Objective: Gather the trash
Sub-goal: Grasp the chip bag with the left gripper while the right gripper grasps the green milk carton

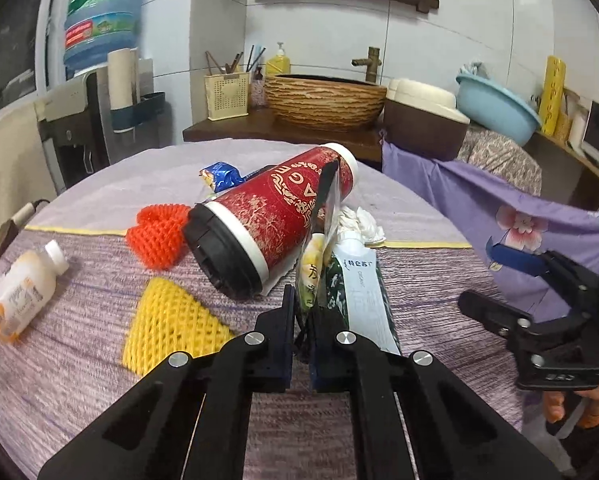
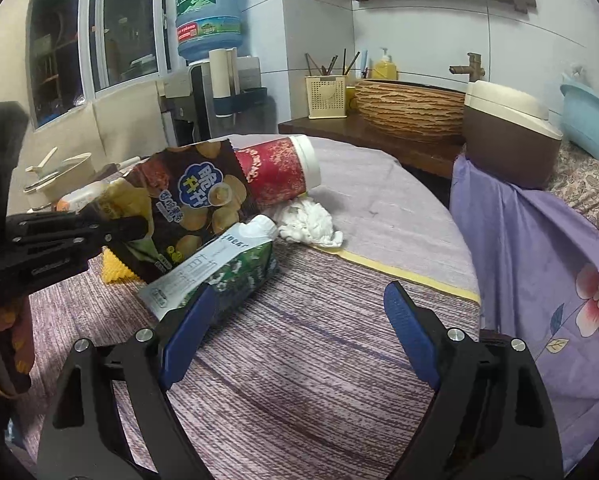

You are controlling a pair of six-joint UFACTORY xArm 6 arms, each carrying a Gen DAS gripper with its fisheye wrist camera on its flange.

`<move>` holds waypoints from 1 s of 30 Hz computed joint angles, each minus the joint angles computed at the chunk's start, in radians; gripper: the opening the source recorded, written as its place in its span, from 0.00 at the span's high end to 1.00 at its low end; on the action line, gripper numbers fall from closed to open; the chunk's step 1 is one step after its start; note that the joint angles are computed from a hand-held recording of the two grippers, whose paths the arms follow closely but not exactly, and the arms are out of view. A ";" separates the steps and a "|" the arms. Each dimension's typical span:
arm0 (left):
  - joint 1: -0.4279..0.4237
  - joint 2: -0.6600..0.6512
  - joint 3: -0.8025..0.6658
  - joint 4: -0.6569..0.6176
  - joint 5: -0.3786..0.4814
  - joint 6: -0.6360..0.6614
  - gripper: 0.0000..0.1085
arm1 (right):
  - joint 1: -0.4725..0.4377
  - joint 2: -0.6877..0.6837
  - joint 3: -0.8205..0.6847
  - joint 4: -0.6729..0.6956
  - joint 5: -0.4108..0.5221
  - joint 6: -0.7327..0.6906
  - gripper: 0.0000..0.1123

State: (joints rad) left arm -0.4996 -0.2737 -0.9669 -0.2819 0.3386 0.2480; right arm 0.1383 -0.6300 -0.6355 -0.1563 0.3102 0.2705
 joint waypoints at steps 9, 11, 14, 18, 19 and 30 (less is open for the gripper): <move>0.027 -0.183 0.177 -0.011 -0.084 -0.093 0.94 | 0.080 0.094 -0.099 0.106 0.056 0.029 0.24; 0.045 -0.223 0.218 0.047 -0.095 -0.161 0.94 | 0.102 0.140 -0.141 0.091 0.083 0.068 0.24; 0.072 -0.283 0.276 0.120 -0.109 -0.244 0.94 | 0.131 0.211 -0.202 0.093 0.118 0.109 0.24; 0.108 -0.354 0.341 0.220 -0.112 -0.339 0.94 | 0.158 0.294 -0.280 0.021 0.181 0.199 0.24; 0.115 -0.365 0.352 0.254 -0.113 -0.367 0.94 | 0.164 0.319 -0.304 0.020 0.202 0.217 0.24; 0.111 -0.406 0.408 0.151 -0.104 -0.323 0.94 | 0.154 0.436 -0.396 0.001 0.282 0.347 0.51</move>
State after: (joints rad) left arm -0.3882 -0.6797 -0.5586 -0.1311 0.2341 -0.0752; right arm 0.2922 -0.1942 -1.0312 -0.1549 0.5926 0.6171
